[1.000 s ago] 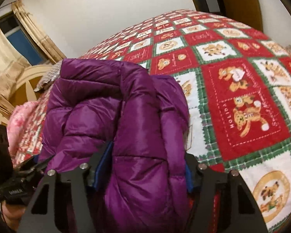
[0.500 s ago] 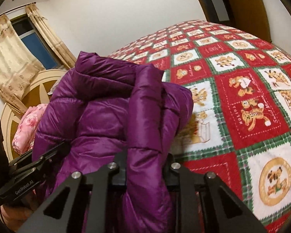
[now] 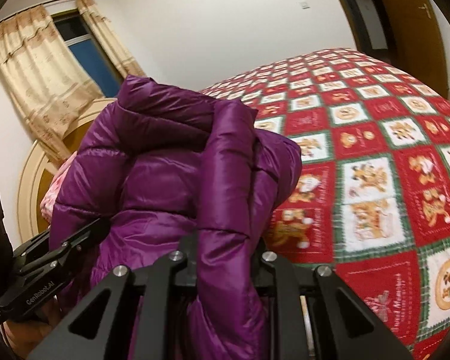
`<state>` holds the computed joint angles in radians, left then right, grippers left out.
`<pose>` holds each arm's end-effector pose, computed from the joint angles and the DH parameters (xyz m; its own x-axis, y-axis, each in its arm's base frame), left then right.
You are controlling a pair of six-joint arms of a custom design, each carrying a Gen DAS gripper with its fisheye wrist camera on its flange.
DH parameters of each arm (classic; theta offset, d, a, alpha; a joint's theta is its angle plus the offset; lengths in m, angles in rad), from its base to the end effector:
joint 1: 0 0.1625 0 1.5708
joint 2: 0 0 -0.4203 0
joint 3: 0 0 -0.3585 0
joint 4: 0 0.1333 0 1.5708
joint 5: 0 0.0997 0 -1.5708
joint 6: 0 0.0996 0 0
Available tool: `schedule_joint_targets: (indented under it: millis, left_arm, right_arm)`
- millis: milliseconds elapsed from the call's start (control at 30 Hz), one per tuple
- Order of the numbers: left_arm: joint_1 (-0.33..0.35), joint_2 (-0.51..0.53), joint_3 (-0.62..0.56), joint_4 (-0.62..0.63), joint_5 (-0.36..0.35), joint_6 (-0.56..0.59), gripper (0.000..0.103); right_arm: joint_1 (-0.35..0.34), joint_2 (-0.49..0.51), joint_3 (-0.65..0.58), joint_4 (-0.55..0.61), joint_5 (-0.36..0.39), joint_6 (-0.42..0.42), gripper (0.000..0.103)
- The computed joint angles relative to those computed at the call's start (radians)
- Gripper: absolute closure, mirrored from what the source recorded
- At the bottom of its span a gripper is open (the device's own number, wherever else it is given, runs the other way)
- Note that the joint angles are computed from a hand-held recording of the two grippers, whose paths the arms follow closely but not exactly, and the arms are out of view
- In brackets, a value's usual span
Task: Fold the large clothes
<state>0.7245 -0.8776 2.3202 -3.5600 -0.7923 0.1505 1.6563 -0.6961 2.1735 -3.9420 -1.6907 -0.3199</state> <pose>-0.1921 -0.4414 0.1215 -0.6409 0.3728 -0.6710 0.7442 0.5161 -0.4240 0.1633 -0.4833 0.0908 -0.9297 -0.1886 0.3163 -0.3644 0.5951 -0.7163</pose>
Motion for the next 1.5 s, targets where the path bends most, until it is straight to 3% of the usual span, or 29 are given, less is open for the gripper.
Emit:
schedule_joint_targets:
  millis: [767,1333,1500]
  left_arm:
    - [0.091,-0.211,0.103,-0.005,0.066,0.014,0.073]
    - [0.183,-0.217,0.101,0.008,0.057,0.029,0.073]
    - [0.215,-0.187,0.093,-0.013,0.057,0.043,0.068]
  right_arm:
    - [0.13,0.125,-0.211,0.232,-0.022,-0.058,0.082]
    - [0.155,0.204,-0.328,0.357,-0.077,-0.052,0.082]
    - [0.152,0.227,-0.34,0.364,-0.1,-0.042,0.082]
